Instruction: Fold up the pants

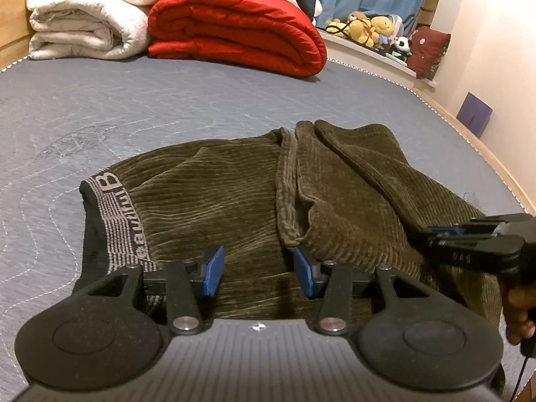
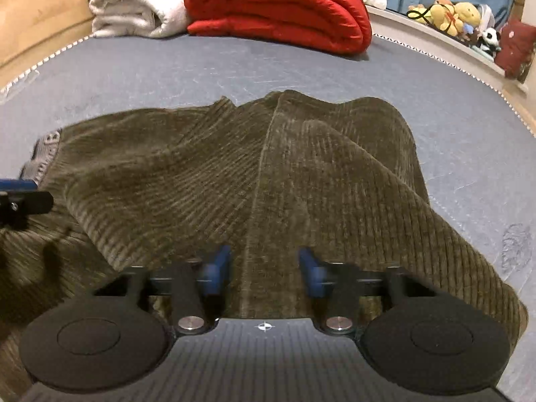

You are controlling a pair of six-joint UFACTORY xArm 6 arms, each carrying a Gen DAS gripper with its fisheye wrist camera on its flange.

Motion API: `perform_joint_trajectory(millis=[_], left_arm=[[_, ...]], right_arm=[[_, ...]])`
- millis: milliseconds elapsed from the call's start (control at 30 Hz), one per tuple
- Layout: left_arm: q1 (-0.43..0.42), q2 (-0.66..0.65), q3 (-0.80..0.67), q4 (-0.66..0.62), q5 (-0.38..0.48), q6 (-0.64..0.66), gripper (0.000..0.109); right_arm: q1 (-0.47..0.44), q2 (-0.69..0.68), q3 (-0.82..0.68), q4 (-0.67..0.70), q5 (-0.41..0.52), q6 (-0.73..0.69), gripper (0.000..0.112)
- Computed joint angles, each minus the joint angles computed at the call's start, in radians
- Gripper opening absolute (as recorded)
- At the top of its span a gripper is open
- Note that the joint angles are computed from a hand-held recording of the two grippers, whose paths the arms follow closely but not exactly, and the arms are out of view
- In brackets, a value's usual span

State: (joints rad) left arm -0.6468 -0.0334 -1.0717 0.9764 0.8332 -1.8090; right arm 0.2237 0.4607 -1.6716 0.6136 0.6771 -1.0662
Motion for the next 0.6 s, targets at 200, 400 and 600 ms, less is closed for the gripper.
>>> perform_joint_trajectory(millis=[200, 400, 600], left_arm=[[-0.021, 0.001, 0.003, 0.016, 0.020, -0.010, 0.050], [-0.048, -0.031, 0.031, 0.049, 0.004, -0.058, 0.050], [-0.073, -0.048, 0.038, 0.049, 0.013, -0.037, 0.050]], right_arm=[[-0.028, 0.026, -0.083, 0.016, 0.073, 0.010, 0.012], [-0.120, -0.033, -0.094, 0.082, 0.178, -0.090, 0.011], [-0.271, -0.104, -0.096, 0.069, 0.334, -0.257, 0.010]])
